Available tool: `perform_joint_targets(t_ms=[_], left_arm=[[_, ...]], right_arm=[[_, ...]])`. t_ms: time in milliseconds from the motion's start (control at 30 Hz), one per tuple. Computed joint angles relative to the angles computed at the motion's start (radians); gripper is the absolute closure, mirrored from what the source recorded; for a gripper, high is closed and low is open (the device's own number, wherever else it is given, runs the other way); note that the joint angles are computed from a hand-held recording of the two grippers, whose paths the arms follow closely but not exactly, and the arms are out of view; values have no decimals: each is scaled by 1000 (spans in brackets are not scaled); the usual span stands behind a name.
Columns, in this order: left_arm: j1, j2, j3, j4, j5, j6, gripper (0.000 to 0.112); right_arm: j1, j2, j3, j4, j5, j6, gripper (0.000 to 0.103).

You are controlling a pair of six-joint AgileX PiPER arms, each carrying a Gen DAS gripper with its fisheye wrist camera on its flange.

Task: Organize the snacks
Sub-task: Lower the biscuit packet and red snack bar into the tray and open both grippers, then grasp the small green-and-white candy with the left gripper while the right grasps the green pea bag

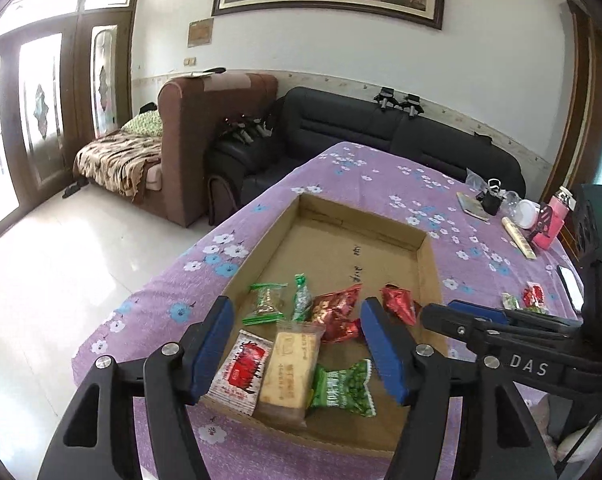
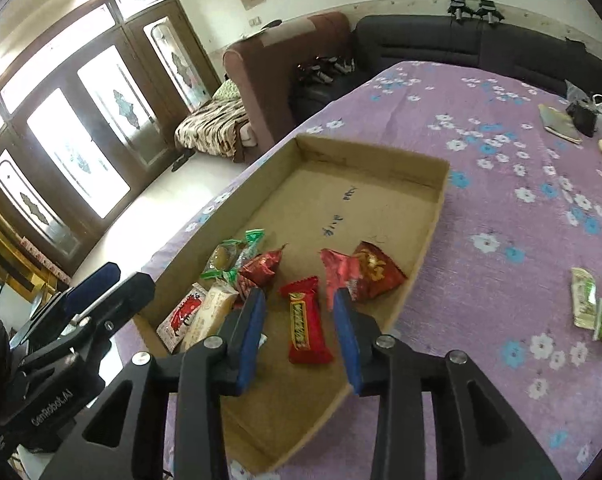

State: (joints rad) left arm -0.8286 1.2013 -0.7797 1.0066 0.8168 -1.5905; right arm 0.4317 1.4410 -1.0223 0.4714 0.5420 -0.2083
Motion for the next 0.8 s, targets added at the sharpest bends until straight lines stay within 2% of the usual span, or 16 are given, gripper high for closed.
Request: perform_joint_targets(t_ms=[133,300,467,600,700,800], left_arm=[[-63,15,-30,6,48,-1,43],[-114,51,-80,-2,61,27,43],[-137,76,-112,-20,-7,58,40],[-140,130,-147,-44,-76,86,40],[-130,193,-189,-106,-145,148,40],[-120,249,-233,-194,-215,238,40]], right_arm=[[-62,-68,63,23,1,-44,64],[-232,-150,152,141,37,-209,64],[-570,-220,215,272,139,-458,64],[-878,-173,192,321,208,-597,64],[-1013,-102,155,355,229,-660,64],[-1048,-41,124,373,222,-684,64]])
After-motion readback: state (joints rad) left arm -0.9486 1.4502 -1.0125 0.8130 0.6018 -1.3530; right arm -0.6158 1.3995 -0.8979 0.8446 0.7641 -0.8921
